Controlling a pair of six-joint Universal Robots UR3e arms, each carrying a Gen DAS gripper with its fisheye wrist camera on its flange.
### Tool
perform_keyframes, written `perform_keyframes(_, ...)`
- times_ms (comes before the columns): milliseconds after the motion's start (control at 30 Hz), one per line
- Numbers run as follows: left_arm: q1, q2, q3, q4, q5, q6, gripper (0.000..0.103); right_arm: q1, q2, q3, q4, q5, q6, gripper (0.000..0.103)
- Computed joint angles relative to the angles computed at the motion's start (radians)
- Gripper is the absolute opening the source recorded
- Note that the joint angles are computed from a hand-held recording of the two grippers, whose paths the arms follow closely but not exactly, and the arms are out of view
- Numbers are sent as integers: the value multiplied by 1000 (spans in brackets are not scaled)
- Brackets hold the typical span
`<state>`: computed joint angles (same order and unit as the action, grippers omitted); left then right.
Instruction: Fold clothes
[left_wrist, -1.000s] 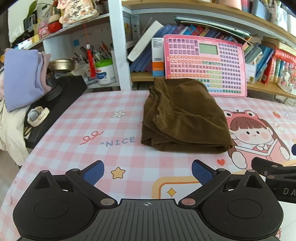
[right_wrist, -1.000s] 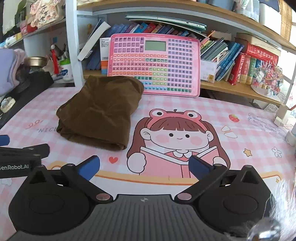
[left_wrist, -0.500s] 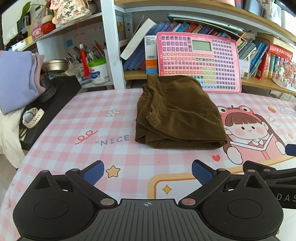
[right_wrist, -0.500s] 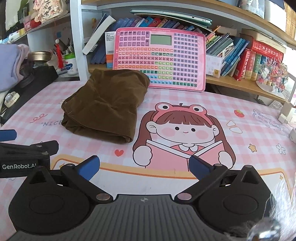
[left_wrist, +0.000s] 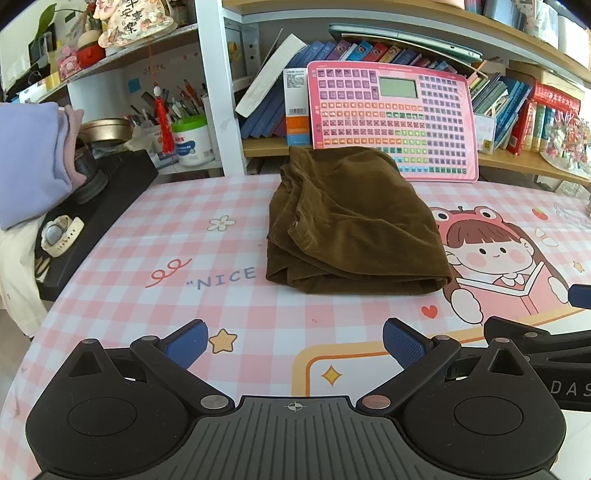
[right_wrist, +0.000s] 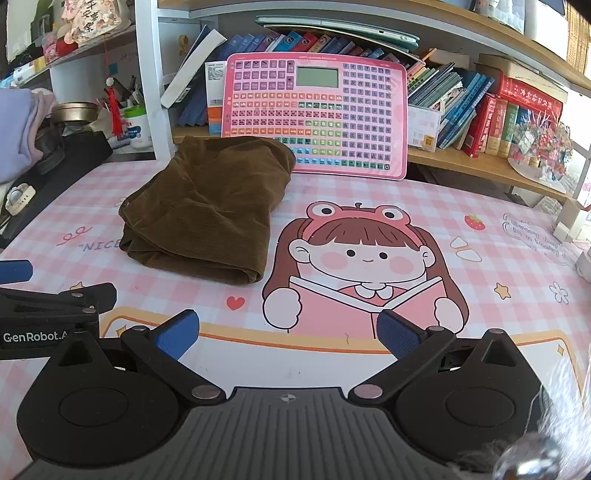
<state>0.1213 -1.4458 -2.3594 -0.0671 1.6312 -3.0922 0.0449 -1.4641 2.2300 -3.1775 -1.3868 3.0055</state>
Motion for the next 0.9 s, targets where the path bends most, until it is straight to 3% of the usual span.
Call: perform_keyframes(900, -10, -18, 9, 7, 23, -1, 102, 6, 15, -20, 19, -6, -1, 103)
